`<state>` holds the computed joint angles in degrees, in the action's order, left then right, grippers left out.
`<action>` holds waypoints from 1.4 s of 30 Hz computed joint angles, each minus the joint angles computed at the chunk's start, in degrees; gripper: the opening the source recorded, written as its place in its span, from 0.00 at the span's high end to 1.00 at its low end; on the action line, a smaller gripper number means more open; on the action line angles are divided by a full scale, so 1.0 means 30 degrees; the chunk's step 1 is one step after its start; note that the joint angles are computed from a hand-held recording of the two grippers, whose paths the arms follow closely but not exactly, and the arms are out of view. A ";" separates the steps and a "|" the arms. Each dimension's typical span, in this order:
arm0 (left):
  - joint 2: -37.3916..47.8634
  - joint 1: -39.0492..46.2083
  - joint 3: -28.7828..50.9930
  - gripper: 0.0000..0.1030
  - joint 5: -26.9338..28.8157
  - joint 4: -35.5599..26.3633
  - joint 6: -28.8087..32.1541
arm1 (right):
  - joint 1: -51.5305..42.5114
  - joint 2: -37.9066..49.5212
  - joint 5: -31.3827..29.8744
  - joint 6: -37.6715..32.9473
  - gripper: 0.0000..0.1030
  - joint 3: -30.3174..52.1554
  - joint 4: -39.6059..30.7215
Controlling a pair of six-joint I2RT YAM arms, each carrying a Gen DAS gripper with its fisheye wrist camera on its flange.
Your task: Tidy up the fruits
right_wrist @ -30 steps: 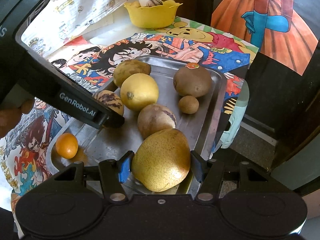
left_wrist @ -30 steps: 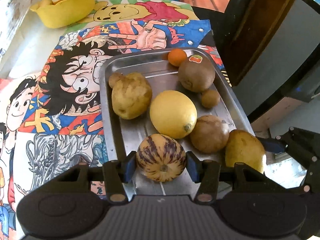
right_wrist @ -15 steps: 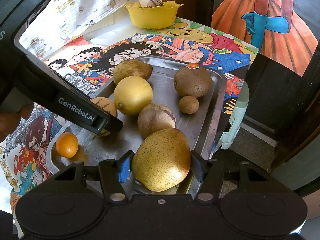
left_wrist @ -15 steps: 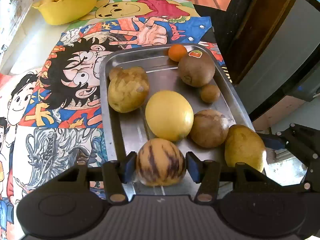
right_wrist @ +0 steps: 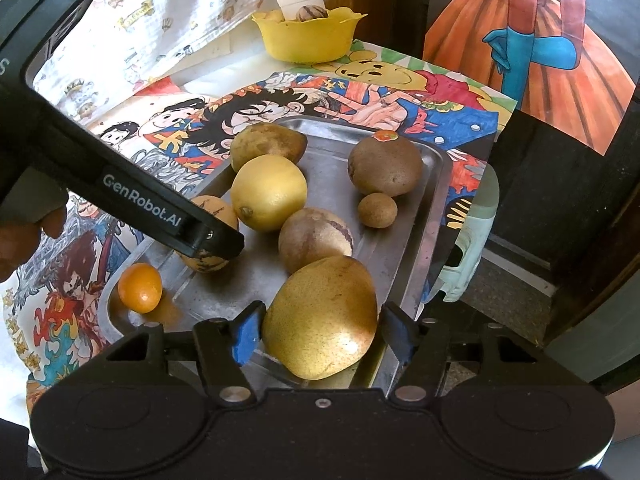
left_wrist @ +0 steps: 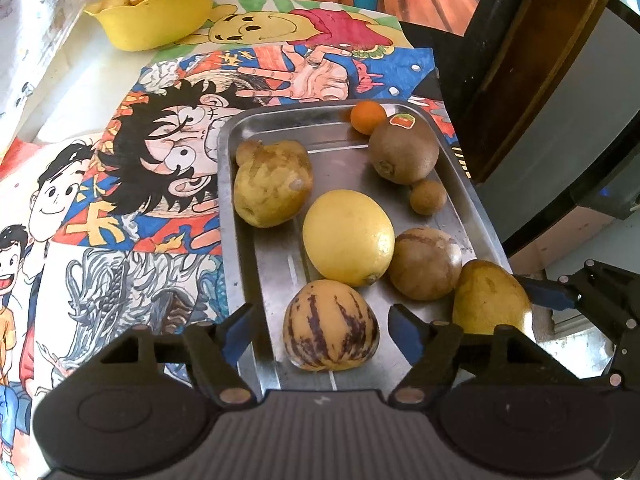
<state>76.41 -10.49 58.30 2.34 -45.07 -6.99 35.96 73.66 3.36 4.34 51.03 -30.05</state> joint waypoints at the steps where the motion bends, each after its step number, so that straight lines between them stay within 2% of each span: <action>1: -0.0089 0.0008 -0.0030 0.24 -0.0010 -0.0015 -0.0030 | 0.0005 -0.0071 0.0048 0.0017 0.33 -0.0022 -0.0012; 6: -0.0562 0.0103 -0.0119 0.17 -0.0030 -0.0129 -0.0056 | 0.0078 -0.0591 0.0420 0.0415 0.29 -0.0161 -0.0172; 9: -0.1147 0.0364 -0.0214 0.11 0.0154 -0.0412 -0.0196 | 0.0276 -0.1187 0.0863 0.0820 0.26 -0.0276 -0.0403; 12: -0.1786 0.0591 -0.0419 0.07 0.0186 -0.0680 -0.0348 | 0.0481 -0.1791 0.1273 0.1446 0.19 -0.0287 -0.0692; 17: -0.3210 0.0659 -0.0916 0.01 -0.0361 -0.1076 -0.0391 | 0.1069 -0.2469 0.2401 0.2783 0.14 0.0074 -0.1425; 21: -0.4228 0.0584 -0.1455 0.01 -0.0837 -0.1211 -0.0675 | 0.1661 -0.2837 0.3564 0.3794 0.09 0.0250 -0.1646; 26: -0.6032 0.1126 -0.2992 0.01 -0.0673 0.0005 -0.0691 | 0.2537 -0.3391 0.5048 0.4685 0.08 -0.0214 -0.1298; 31: -0.7781 0.1641 -0.4702 0.01 -0.0491 0.1583 -0.0454 | 0.3767 -0.4408 0.6764 0.5183 0.03 -0.1702 0.0490; 37: -1.0886 0.1549 -0.7704 0.01 -0.1323 0.4017 -0.0612 | 0.5168 -0.5344 0.8363 0.5149 0.01 -0.3595 0.3056; 42: -1.3530 0.1319 -0.9888 0.01 -0.1688 0.5075 -0.1475 | 0.5981 -0.6356 0.9198 0.4682 0.01 -0.5802 0.6245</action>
